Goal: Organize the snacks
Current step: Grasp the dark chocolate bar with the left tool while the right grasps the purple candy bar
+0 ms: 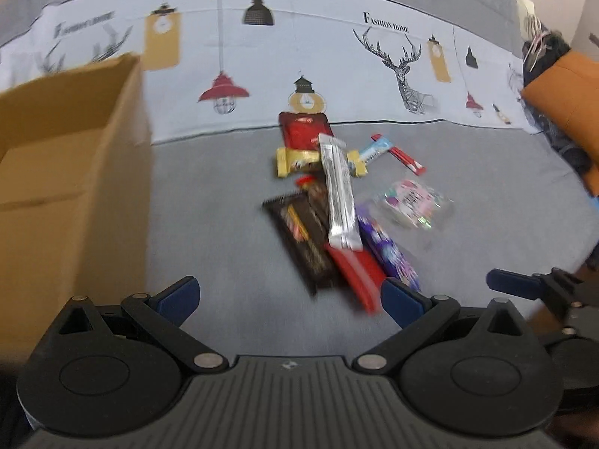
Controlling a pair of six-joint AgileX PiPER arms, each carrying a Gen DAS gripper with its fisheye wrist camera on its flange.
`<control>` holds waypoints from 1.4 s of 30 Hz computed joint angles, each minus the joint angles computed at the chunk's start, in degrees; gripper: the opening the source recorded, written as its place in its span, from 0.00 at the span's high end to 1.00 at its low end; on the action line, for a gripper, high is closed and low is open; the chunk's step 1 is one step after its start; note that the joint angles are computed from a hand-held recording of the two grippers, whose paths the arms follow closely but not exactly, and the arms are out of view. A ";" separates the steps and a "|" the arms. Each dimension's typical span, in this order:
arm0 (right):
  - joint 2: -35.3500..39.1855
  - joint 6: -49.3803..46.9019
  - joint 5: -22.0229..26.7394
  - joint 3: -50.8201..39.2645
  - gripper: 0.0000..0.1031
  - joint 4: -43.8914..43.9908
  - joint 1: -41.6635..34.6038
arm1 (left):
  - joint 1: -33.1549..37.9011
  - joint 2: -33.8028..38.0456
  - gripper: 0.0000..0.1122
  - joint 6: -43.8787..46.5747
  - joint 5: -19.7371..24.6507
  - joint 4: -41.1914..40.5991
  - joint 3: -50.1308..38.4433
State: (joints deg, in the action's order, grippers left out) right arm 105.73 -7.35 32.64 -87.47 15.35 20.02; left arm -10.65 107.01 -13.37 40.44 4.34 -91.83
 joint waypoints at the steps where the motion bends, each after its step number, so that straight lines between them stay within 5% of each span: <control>1: 1.96 -4.12 0.06 -1.34 0.09 3.41 -1.46 | -0.03 2.80 0.09 0.02 -0.37 -0.19 -2.44; 4: 9.29 -12.15 4.62 -8.55 0.31 12.77 -5.28 | 2.15 11.36 0.27 5.07 0.83 -8.49 -11.03; 5: 12.00 -12.75 7.47 -11.87 0.36 14.95 -6.30 | 3.13 14.51 0.29 6.55 2.00 -11.36 -14.42; 7: 17.00 -12.75 12.36 -17.57 0.62 18.42 -8.01 | 4.71 17.97 0.31 9.41 2.88 -16.78 -17.96; 8: 18.69 -12.59 13.17 -19.40 0.65 18.90 -8.33 | 5.43 19.88 0.32 10.04 3.30 -18.84 -19.77; 10: 21.38 -10.83 14.23 -22.83 0.64 18.00 -8.48 | 6.12 23.96 0.32 10.62 5.40 -20.89 -25.42; 12: 23.93 -10.63 14.86 -26.02 0.63 19.16 -8.84 | 5.65 25.00 0.33 13.11 2.73 -20.84 -26.06; 14: 25.48 -8.86 14.05 -28.38 0.63 17.44 -8.20 | 4.82 25.95 0.52 13.81 1.54 -18.27 -27.18; 19: 26.66 -1.76 13.33 -32.60 0.75 5.22 -4.71 | 6.71 23.06 0.65 17.41 3.76 -20.42 -24.62; 24: 20.57 1.13 8.94 -23.82 0.75 1.07 -4.59 | 6.42 18.53 0.65 21.13 5.14 -17.28 -18.51; 30: 19.16 1.41 5.12 -19.85 0.75 -0.06 -4.46 | 5.10 16.57 0.34 20.00 5.43 -13.51 -14.27; 34: 21.21 1.21 6.03 -21.88 0.66 -2.84 -3.39 | 3.13 12.94 0.39 19.69 -1.73 -8.50 -5.56; 35: 21.34 0.87 5.45 -21.77 0.65 -3.41 -3.06 | 3.60 13.27 0.58 18.35 -1.29 -9.69 -6.34; 36: 21.74 0.29 4.94 -22.09 0.63 -4.03 -2.75 | 4.36 13.98 0.62 18.02 0.13 -11.72 -8.30; 38: 22.36 -0.95 4.17 -22.51 0.62 -4.32 -2.51 | 6.05 15.32 0.62 19.50 1.92 -17.24 -11.39; 40: 22.43 0.08 4.54 -22.94 0.76 -4.15 -2.89 | 5.89 15.10 0.62 18.56 1.31 -16.11 -12.11; 42: 21.85 1.43 5.13 -22.54 0.76 -3.01 -3.93 | 6.02 14.21 0.62 20.07 0.96 -17.23 -12.43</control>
